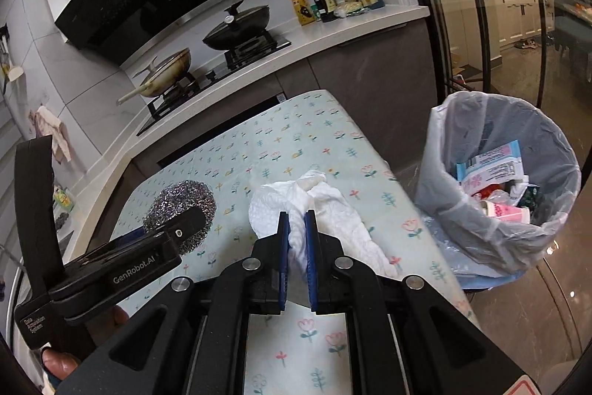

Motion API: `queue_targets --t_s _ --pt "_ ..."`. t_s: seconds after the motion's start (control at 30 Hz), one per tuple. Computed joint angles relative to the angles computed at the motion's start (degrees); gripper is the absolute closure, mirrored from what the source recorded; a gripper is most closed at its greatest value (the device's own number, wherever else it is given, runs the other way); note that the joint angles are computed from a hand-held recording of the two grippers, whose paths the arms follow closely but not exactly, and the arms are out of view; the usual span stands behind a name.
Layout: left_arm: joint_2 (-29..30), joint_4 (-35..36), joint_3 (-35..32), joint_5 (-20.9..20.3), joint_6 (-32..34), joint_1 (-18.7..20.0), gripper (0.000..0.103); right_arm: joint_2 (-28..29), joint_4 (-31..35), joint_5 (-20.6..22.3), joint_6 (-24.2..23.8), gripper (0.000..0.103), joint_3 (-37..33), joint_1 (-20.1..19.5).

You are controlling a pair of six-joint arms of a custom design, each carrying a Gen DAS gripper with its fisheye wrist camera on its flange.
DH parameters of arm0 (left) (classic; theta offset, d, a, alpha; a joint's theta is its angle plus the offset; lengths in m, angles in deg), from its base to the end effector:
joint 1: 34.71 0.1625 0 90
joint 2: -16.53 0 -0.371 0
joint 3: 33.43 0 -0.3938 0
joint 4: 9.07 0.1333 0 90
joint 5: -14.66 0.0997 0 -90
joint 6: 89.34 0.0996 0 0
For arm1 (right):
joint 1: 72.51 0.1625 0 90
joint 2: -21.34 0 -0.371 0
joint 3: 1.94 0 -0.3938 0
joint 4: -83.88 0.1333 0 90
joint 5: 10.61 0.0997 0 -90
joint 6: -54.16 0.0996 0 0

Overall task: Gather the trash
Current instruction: 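Carry the steel scrubber and white tissue over the bin with both tools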

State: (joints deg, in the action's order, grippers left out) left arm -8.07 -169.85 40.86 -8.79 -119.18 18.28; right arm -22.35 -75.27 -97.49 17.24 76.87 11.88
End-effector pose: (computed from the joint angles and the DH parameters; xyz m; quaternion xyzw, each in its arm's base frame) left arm -0.2416 -0.6937 0.0155 -0.0488 0.8266 -0.4248 0.3659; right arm 0.0668 -0.7387 0.1656 0.2656 -0.9183 0.2820 0.0818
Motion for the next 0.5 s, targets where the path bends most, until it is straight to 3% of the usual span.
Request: queue_targets --t_s 0.5 --pt "15.1 8.3 -22.1 -4.6 4.8 -3.0 0.033 -3.3 1.5 1.8 2.1 0.095 -5.0 -6.2"
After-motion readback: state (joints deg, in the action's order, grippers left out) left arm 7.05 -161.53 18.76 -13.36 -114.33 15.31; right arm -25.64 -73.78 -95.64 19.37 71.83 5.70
